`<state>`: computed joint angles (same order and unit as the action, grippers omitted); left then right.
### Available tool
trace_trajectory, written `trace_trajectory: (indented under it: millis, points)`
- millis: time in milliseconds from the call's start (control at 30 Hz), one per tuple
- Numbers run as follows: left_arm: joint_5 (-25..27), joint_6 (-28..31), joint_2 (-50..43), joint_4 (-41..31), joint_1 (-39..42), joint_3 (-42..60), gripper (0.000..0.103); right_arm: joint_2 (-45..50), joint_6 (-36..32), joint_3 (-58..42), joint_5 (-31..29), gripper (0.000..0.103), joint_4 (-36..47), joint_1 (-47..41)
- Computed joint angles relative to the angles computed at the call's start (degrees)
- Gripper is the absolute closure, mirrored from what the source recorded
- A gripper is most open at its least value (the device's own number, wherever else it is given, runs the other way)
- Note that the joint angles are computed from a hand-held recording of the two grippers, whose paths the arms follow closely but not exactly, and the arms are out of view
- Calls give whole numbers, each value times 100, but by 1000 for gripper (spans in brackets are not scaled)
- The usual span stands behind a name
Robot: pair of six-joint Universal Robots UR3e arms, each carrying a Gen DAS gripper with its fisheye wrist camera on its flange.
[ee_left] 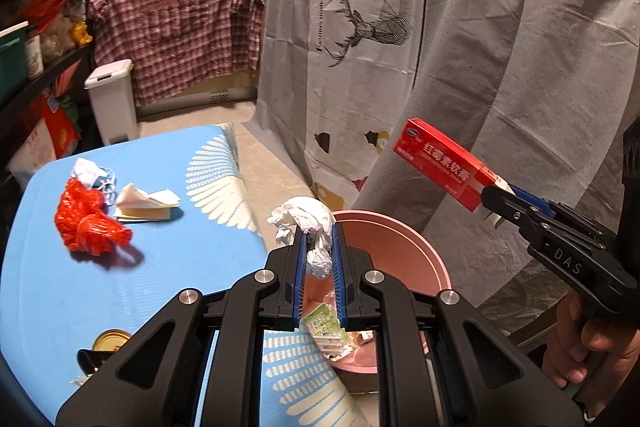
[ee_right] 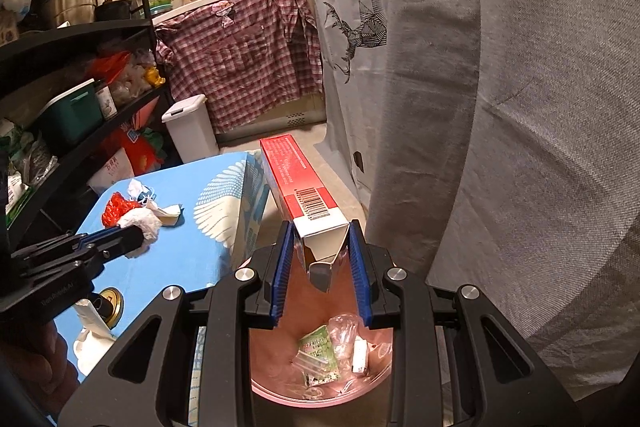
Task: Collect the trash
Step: 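Open the left tool to drop the tissue while the right tool drops the red box into the bin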
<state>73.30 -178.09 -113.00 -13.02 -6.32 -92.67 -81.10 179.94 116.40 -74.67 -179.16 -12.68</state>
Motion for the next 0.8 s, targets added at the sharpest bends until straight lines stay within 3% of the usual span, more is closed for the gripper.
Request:
trace_trajectory:
  millis: [633,667,700,733,800]
  points:
    - [-141,75,-540,-293,-225,605,89,269,61,-280,-75,72,178,50]
    - [-184,100,-548,-336,-215,625,85,328,21,-363,-101,72,313,85]
    - [-219,123,-553,-383,-205,642,72,405,-20,-488,-164,66,476,133]
    - [-201,132,-556,-402,-214,647,66,474,-40,-577,-261,62,585,189]
    - [-126,99,-536,-310,-203,587,64,518,-15,-601,-313,57,558,204]
